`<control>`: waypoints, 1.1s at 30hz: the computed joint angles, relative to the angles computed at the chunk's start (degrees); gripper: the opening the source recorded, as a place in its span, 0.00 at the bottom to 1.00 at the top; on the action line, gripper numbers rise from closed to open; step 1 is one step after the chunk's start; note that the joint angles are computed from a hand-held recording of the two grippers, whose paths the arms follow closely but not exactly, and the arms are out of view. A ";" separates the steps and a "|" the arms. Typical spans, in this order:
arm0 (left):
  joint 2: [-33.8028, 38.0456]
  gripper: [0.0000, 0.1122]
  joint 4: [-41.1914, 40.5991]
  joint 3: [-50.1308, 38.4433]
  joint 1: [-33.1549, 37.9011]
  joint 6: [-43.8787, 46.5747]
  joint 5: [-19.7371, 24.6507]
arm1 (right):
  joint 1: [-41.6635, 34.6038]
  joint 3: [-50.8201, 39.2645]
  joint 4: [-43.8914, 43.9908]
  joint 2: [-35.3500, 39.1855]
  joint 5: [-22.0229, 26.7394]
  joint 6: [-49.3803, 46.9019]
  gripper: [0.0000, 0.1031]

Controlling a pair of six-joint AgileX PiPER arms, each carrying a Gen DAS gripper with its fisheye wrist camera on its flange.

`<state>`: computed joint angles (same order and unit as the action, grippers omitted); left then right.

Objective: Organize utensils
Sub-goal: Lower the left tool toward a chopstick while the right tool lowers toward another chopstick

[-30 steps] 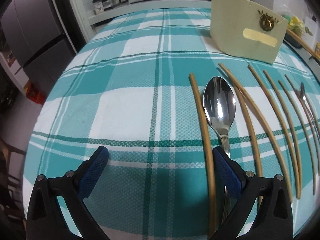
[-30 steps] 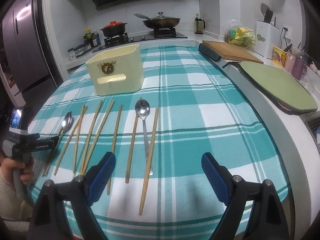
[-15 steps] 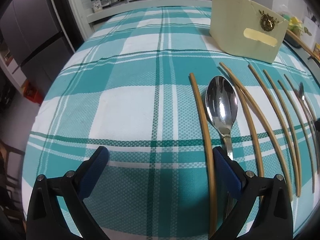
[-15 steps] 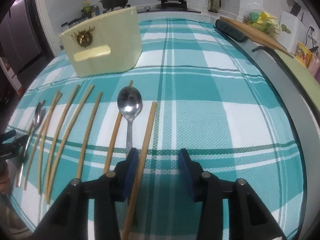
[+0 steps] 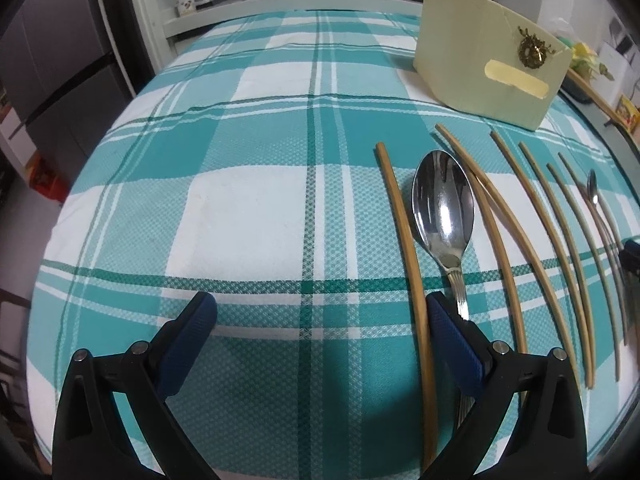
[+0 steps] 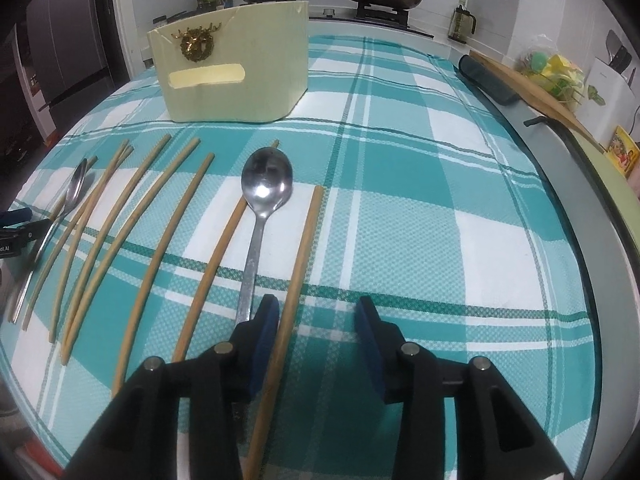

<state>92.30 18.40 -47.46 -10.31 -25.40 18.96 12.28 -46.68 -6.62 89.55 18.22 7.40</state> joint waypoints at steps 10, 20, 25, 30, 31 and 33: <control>-0.94 0.91 5.49 2.62 -0.35 -6.30 -3.67 | -2.20 4.47 10.51 -0.80 -8.07 -11.56 0.41; -0.91 0.91 5.72 2.67 -0.29 -6.78 -3.87 | -1.12 5.70 -2.00 -1.43 -9.31 1.82 0.42; -0.96 0.91 4.10 2.41 -0.23 -5.55 -3.37 | -1.10 5.70 -1.13 -1.44 -9.34 1.00 0.42; -0.92 0.91 3.28 2.34 -0.01 -4.12 -3.46 | -1.56 5.79 3.28 -1.56 -9.39 -3.42 0.42; -0.92 0.91 3.45 2.37 -0.04 -4.35 -3.51 | -1.68 5.80 4.08 -1.54 -9.45 -4.26 0.42; -0.99 0.91 4.27 2.53 -0.16 -5.25 -3.66 | -1.57 5.85 3.69 -1.57 -9.48 -3.76 0.42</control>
<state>91.31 22.67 -44.93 -10.47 -30.66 15.31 10.71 -40.83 -2.92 87.98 8.75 3.64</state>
